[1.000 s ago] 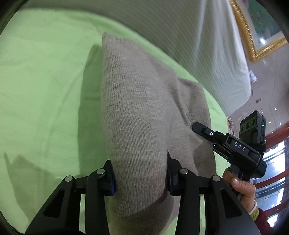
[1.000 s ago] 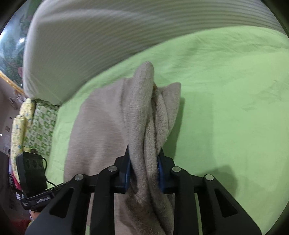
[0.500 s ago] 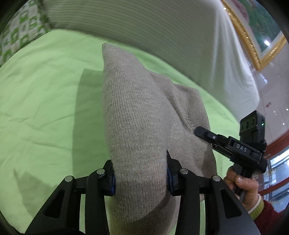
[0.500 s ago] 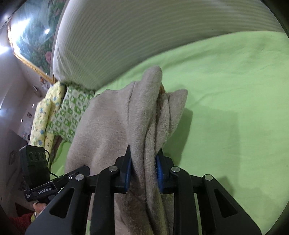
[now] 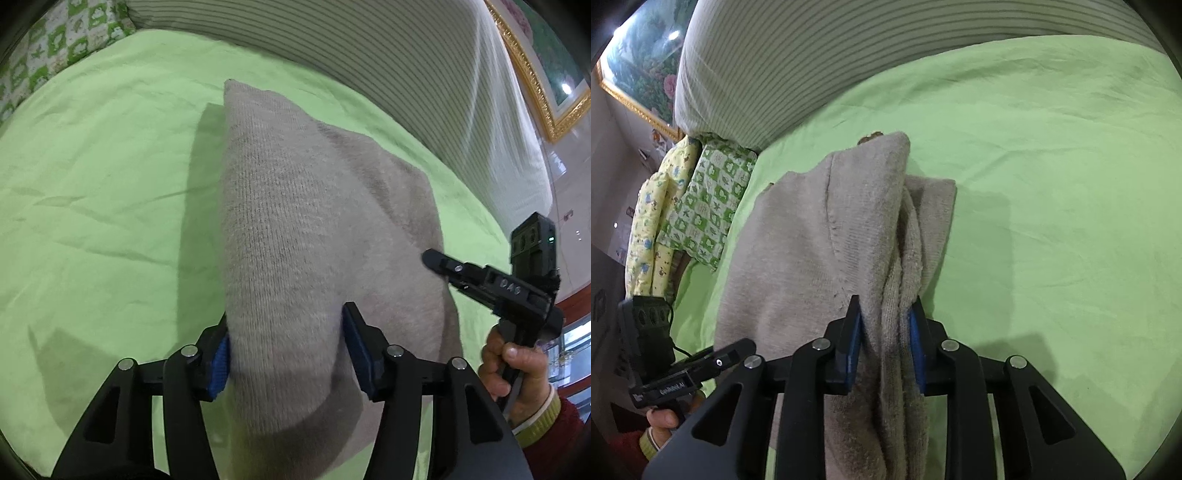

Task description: Fold small clothes

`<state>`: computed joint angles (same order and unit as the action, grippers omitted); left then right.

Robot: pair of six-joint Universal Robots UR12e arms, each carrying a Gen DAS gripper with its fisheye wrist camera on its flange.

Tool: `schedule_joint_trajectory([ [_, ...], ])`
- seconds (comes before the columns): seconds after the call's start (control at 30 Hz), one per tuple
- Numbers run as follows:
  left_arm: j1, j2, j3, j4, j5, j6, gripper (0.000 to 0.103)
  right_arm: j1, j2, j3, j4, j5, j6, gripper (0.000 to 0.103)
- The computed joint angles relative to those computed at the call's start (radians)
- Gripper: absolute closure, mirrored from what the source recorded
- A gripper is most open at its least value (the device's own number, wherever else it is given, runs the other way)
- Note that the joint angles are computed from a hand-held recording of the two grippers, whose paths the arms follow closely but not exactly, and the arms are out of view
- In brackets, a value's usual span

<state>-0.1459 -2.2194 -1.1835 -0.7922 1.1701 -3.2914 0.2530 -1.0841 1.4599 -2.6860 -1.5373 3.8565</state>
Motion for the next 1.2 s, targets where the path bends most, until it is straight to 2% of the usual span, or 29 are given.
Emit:
schedule_joint_trajectory([
  [0.17,0.000,0.042,-0.052,0.016,0.045,0.005,0.045,0.020,-0.017,0.002,0.003,-0.048,0.014,0.075],
  [0.4,0.014,0.122,-0.160,0.041,0.060,0.016,0.043,0.054,-0.059,0.036,-0.012,-0.103,0.036,0.075],
  [0.6,0.014,0.173,-0.245,0.045,0.090,0.072,0.043,0.090,-0.088,0.066,-0.006,-0.133,0.057,0.075],
  [0.77,-0.003,0.181,-0.274,0.062,0.174,0.115,0.046,0.118,-0.101,0.092,0.014,-0.147,0.079,0.075],
  [0.97,-0.028,0.168,-0.267,0.071,0.246,0.179,0.058,0.139,-0.090,0.096,0.070,-0.157,0.086,0.075],
  [1.0,-0.031,0.165,-0.263,0.068,0.252,0.186,0.064,0.141,-0.088,0.096,0.072,-0.162,0.088,0.075],
  [1.13,-0.035,0.158,-0.254,0.066,0.267,0.179,0.076,0.146,-0.076,0.088,0.077,-0.182,0.078,0.075],
  [1.2,-0.034,0.155,-0.250,0.065,0.259,0.173,0.083,0.147,-0.071,0.078,0.096,-0.191,0.064,0.080],
])
